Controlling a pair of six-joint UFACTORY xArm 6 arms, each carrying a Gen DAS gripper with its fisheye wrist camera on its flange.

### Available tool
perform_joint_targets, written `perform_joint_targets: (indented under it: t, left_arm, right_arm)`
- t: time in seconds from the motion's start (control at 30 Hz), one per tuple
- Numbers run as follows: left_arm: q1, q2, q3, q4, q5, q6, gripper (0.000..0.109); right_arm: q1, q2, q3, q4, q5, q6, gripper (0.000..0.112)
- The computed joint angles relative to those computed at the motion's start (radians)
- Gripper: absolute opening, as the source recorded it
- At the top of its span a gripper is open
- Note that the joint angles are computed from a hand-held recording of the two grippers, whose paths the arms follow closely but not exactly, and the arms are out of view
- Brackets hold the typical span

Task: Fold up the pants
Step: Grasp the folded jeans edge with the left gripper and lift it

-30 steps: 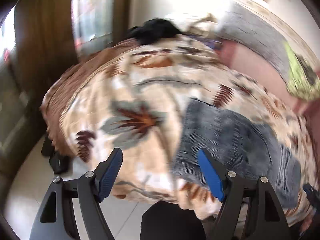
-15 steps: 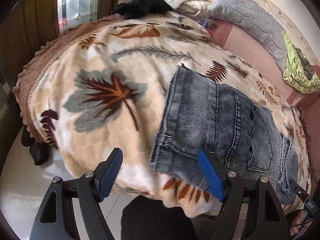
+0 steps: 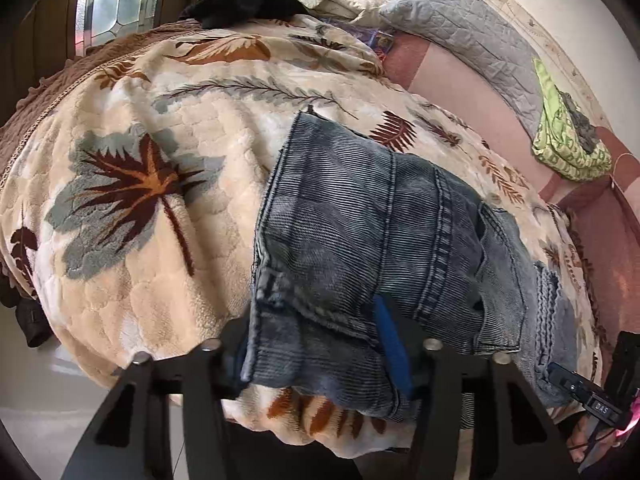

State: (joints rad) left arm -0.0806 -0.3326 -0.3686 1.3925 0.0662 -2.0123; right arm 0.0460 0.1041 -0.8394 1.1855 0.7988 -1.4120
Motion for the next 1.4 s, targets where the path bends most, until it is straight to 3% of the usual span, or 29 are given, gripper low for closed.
perform_joint_targets:
  t: [0.23,0.27,0.57,0.8,0.93,1.13,1.4]
  left_arm:
    - [-0.043,-0.033,0.008,-0.087,0.05,0.083,0.035]
    - [-0.031,-0.031,0.004,-0.05,0.021,0.057,0.024]
    - [-0.15,-0.128,-0.003,-0.236,0.159,0.254,0.022]
    - [-0.243,-0.145,-0.049,-0.282,0.282,0.325,0.021]
    - [-0.246,-0.152,-0.059,-0.318,0.286,0.375,0.021]
    - [-0.139,-0.119,-0.036,-0.566,0.163,0.542,0.021]
    - [-0.224,-0.129,-0.114,-0.495,0.27,0.528,0.021]
  right_arm:
    - [-0.003,-0.001,-0.001,-0.005,0.009,0.009,0.025]
    - [-0.002,-0.001,-0.001,-0.004,0.008,0.009,0.025]
    - [-0.012,0.002,-0.004,-0.004,0.029,-0.001,0.025]
    - [-0.026,-0.025,0.01,0.021,0.042,-0.031,0.024]
    - [-0.072,-0.034,0.002,0.091,0.081,-0.048,0.024]
    - [-0.097,-0.012,-0.021,0.102,0.078,-0.005,0.024]
    - [-0.082,-0.008,-0.019,0.087,0.052,-0.011,0.024]
